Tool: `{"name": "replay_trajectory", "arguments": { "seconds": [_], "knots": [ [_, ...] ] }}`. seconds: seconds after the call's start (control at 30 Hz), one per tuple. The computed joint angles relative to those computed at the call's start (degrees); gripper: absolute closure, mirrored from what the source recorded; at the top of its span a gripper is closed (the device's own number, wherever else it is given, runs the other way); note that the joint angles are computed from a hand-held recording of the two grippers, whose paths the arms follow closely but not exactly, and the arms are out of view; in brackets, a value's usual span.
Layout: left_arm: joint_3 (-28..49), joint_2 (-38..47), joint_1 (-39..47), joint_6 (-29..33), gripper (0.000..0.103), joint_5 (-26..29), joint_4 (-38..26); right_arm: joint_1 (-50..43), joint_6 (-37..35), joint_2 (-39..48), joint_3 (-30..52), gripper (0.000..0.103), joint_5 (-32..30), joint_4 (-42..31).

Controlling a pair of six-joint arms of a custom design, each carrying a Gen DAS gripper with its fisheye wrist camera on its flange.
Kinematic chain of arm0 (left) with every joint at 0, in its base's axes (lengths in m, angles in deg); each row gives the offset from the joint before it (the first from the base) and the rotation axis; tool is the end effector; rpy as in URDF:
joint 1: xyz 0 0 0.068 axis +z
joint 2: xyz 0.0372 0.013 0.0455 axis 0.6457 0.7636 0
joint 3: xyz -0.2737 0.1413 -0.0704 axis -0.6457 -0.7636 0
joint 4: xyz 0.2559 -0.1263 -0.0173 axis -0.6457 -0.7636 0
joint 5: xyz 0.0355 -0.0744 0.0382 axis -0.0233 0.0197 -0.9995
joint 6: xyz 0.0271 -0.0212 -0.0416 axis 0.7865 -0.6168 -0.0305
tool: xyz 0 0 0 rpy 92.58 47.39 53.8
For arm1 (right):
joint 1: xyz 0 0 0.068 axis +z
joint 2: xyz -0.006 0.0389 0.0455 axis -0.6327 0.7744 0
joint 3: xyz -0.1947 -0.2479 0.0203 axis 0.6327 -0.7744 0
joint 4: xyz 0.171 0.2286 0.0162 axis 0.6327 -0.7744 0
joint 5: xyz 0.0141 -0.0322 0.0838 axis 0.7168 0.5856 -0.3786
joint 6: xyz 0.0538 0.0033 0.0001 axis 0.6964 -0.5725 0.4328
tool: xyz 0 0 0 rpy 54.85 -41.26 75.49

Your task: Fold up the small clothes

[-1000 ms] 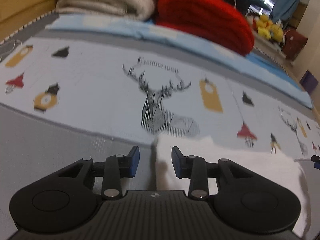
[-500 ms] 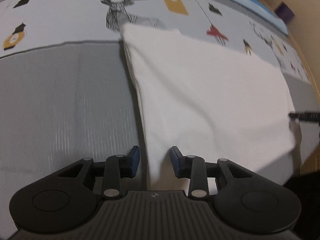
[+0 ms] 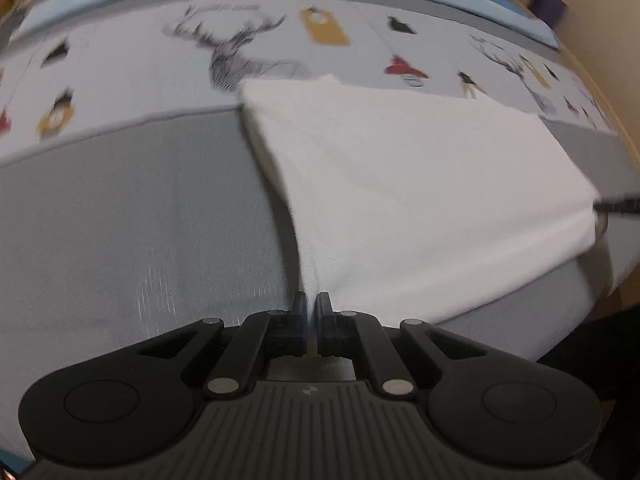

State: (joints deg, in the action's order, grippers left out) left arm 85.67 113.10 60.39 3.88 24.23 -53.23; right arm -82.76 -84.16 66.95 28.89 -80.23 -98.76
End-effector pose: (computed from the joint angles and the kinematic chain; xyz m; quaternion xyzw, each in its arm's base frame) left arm 0.3097 0.0995 0.1683 0.2345 0.9509 -0.1243 0.1593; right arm 0.1418 -0.1192 0.1458 0.2336 0.9430 0.0528 0.2309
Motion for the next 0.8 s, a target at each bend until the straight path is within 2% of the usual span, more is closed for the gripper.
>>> {"name": "replay_trajectory", "arguments": {
  "seconds": [0.1,0.13,0.17,0.2,0.27,0.33,0.37,0.4,0.57,0.63,0.73,0.8],
  "knots": [
    [-0.5,3.2,-1.8,-4.0,0.095,-4.6,0.7,3.1,-0.1,2.9,-1.7,0.099,5.5,2.3],
    [-0.3,3.6,-1.9,-5.2,0.089,-4.2,1.0,4.7,0.0,4.4,-2.2,0.099,7.4,3.4],
    [0.5,4.3,-1.5,-6.2,0.085,-3.5,0.4,6.3,0.3,5.8,-3.0,0.095,9.9,5.3],
    [1.3,4.9,-1.0,-7.5,0.078,-2.5,-0.1,6.8,0.6,6.4,-3.5,0.085,11.1,6.4],
    [2.3,5.0,-0.2,-8.9,0.071,-0.6,-0.4,6.0,1.1,5.9,-3.8,0.076,10.8,7.4],
    [3.5,5.4,0.5,-10.0,0.062,1.9,-1.1,3.2,0.4,4.0,-4.1,0.066,7.3,7.5],
    [3.9,5.6,0.4,-10.9,0.060,2.7,-1.0,1.6,0.0,3.7,-3.9,0.056,5.5,7.4],
    [4.3,5.9,-0.2,-12.2,0.057,2.9,-0.5,0.4,0.0,3.9,-3.5,0.053,4.1,7.2],
    [4.4,6.5,-3.9,-20.8,0.049,1.6,4.9,0.5,0.9,6.8,-2.4,0.053,2.8,8.8],
    [4.6,7.0,-5.1,-24.7,0.041,1.3,6.5,1.5,2.0,7.1,-2.2,0.053,2.9,9.6],
    [5.1,8.4,-8.1,-28.8,0.040,-0.7,8.5,3.2,4.2,8.8,-1.7,0.053,3.1,11.4],
    [5.1,9.2,-9.9,-30.1,0.040,-3.3,9.5,4.4,5.5,10.3,-1.1,0.048,4.6,12.3]
  ]
}}
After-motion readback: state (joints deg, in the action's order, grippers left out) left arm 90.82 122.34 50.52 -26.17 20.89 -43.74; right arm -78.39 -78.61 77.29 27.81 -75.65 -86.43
